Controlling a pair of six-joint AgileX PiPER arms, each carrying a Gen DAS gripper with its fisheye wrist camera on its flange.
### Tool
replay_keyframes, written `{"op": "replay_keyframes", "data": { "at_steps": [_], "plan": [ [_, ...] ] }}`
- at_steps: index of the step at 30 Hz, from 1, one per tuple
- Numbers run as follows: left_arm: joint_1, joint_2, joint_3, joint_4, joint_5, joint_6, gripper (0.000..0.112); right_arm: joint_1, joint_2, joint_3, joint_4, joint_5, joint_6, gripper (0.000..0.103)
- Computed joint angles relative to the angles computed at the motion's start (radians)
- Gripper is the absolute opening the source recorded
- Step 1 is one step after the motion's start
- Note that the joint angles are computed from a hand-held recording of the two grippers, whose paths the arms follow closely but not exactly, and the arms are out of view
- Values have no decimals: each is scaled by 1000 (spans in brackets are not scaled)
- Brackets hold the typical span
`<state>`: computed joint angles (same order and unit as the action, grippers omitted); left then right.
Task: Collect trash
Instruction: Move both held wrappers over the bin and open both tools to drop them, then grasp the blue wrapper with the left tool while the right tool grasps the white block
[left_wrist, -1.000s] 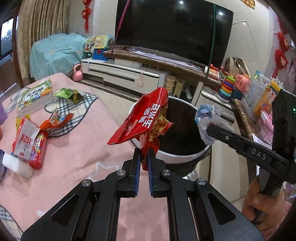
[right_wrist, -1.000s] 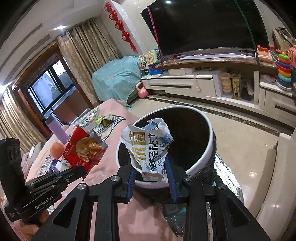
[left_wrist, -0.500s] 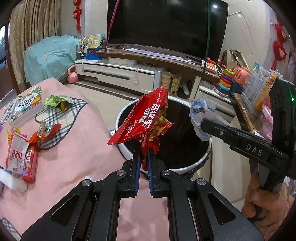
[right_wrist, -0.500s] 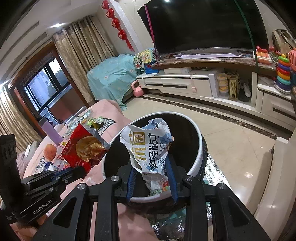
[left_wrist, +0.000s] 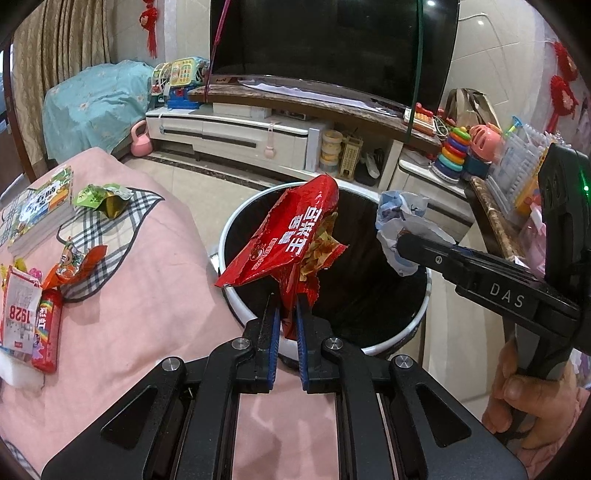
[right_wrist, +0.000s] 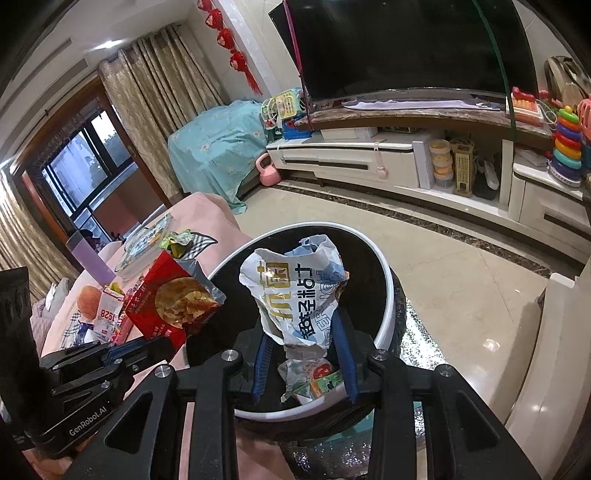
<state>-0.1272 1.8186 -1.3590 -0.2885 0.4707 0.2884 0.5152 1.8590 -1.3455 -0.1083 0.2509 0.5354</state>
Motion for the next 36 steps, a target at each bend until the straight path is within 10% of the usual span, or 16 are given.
{"op": "replay_keyframes", "data": {
  "at_steps": [4, 13, 18, 31, 36],
  "plan": [
    [7, -11, 24, -1, -23, -7, 40, -13, 13, -20, 47, 13, -48, 44],
    [58, -72, 138, -46, -78, 21, 53, -8, -17, 32, 60, -28, -33, 63],
    [115, -129, 243, -126, -116, 94, 57, 20, -46, 85, 22, -91, 26, 93],
    [324, -303, 502, -438, -201, 465, 70, 171, -45, 128, -514, -135, 618, 98],
    [447, -332, 556, -595, -177, 648, 70, 227, -2, 69, -399, -113, 493, 99]
  ]
}}
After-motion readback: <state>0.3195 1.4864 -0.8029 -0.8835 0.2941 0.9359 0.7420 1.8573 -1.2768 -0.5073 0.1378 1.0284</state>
